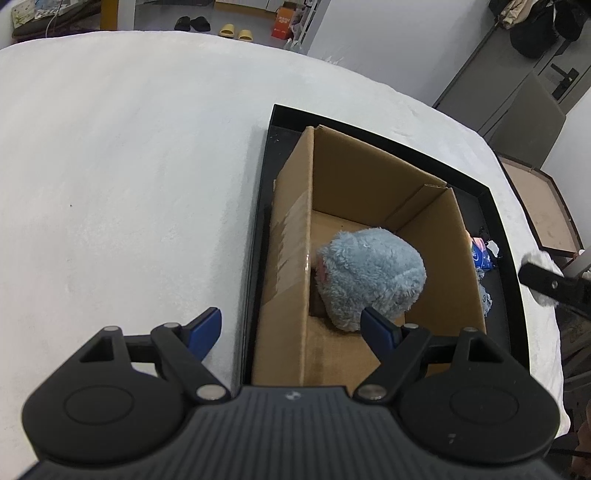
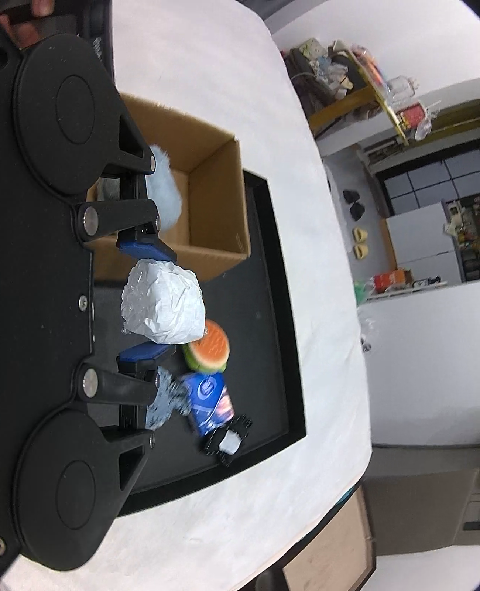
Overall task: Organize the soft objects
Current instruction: 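Place the white bag into the box beside the plush, open right gripper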
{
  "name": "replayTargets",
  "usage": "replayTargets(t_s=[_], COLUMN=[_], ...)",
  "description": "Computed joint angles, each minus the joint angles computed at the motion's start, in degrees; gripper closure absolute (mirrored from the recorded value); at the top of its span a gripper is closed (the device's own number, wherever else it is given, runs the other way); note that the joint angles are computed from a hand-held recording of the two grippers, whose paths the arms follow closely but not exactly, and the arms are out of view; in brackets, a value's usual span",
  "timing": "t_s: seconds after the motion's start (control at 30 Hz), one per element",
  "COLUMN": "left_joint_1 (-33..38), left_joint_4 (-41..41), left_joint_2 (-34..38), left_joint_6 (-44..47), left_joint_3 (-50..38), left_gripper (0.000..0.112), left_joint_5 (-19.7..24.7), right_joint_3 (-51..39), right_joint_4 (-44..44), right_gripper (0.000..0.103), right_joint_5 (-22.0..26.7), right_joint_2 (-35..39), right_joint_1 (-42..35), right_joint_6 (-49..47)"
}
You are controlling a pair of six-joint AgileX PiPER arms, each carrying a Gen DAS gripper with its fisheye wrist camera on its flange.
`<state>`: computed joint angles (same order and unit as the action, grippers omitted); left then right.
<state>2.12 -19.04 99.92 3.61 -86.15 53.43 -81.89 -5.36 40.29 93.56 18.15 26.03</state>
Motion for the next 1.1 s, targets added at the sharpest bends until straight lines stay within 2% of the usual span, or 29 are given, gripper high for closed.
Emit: replayTargets(t_s=[0.2,0.37,0.43,0.53,0.73,1.1], left_joint_1=[1.12,2.46,3.16,4.47,6.13,7.94], left_joint_4=[-2.42,-4.38,-5.08,-6.96,-11.56,-16.00], left_joint_2=[-1.58,-2.47,-2.54,-2.72,-3.19,-3.63], left_joint_6=[3.06,5.23,5.96,8.14,12.95,17.14], left_joint_3=[3.07,4.97,5.57,6.73,8.36,10.18], left_gripper=[0.038,0.056,0.068,0.078,0.085,0.085], left_joint_5=[-2.05,-2.97,-2.97,-2.85,-2.12,-1.68], right_joint_3=[-2.64,-5.70,-6.76,-8.09,-10.14,-13.92], right_joint_4=[-2.11,-3.43,-3.90,-4.89,-6.08,-7.09], right_gripper=[0.058,0.058,0.058,0.058,0.058,0.056], right_joint_5=[0.03,0.74,0.90,1.21,2.19,4.24], right_joint_2=[1.42,3.04,3.65,4.65,6.43,9.30], right_joint_1=[3.01,5.63,6.69,8.35,11.01,14.17], right_joint_6=[2.74,4.19,4.56,5.42,7.66,9.59])
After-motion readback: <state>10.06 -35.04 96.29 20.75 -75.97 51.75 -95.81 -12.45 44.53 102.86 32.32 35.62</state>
